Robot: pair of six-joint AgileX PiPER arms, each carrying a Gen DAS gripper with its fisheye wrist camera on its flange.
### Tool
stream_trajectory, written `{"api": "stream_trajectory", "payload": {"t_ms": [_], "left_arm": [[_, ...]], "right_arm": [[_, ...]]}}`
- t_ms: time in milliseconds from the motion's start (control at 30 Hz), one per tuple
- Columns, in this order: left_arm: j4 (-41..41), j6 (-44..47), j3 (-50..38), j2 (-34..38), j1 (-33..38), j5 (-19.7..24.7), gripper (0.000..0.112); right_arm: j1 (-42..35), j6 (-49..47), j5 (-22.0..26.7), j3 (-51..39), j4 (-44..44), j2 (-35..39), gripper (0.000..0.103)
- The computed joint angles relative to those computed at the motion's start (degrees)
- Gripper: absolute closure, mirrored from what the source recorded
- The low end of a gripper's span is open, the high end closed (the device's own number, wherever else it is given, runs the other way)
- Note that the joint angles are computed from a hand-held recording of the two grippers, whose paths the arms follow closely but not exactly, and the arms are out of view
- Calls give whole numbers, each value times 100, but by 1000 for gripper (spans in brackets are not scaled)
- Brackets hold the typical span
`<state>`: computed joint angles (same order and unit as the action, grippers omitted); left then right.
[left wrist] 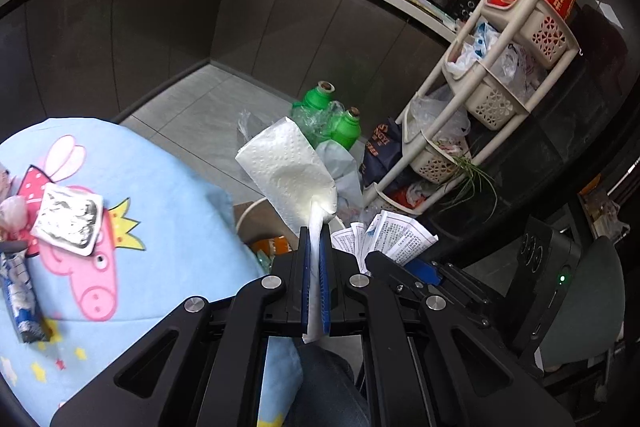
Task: Collect trash
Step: 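Carry the tissue and receipt toward the white bucket with both grippers, then open both grippers over the white bucket to drop the tissue and receipt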
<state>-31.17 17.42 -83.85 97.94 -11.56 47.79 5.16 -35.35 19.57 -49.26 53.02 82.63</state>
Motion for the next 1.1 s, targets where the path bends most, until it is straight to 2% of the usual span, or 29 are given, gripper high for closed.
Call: {"api": "stream_trajectory", "payload": {"t_ms": [333, 500, 667, 733, 800, 833, 900, 1000, 1100], "left_arm": [[429, -447, -1236, 1489, -498, 257, 108], [576, -643, -1614, 2035, -567, 409, 108], [783, -664, -1829, 2363, -687, 365, 107], [934, -732, -1754, 2365, -743, 197, 99], [973, -804, -1664, 2314, -751, 5, 66], [948, -831, -1572, 2248, -743, -133, 58], [900, -859, -1342, 2088, -720, -461, 35], [1044, -1089, -1111, 1865, -703, -843, 20], [1191, -1338, -1025, 1721, -682, -994, 18]], "right_arm": [[-576, -1530, 147, 88, 1300, 744, 73], [-720, -2076, 169, 136, 1797, 1063, 73], [-820, -2462, 210, 120, 2147, 1319, 73], [-840, -2572, 227, 98, 2246, 1404, 73], [-855, -2638, 245, 89, 2302, 1459, 73], [-853, -2638, 246, 81, 2310, 1490, 73], [-867, -2671, 263, 56, 2345, 1559, 73], [-863, -2710, 279, 10, 2393, 1673, 73], [-852, -2794, 315, -48, 2497, 1814, 72]]}}
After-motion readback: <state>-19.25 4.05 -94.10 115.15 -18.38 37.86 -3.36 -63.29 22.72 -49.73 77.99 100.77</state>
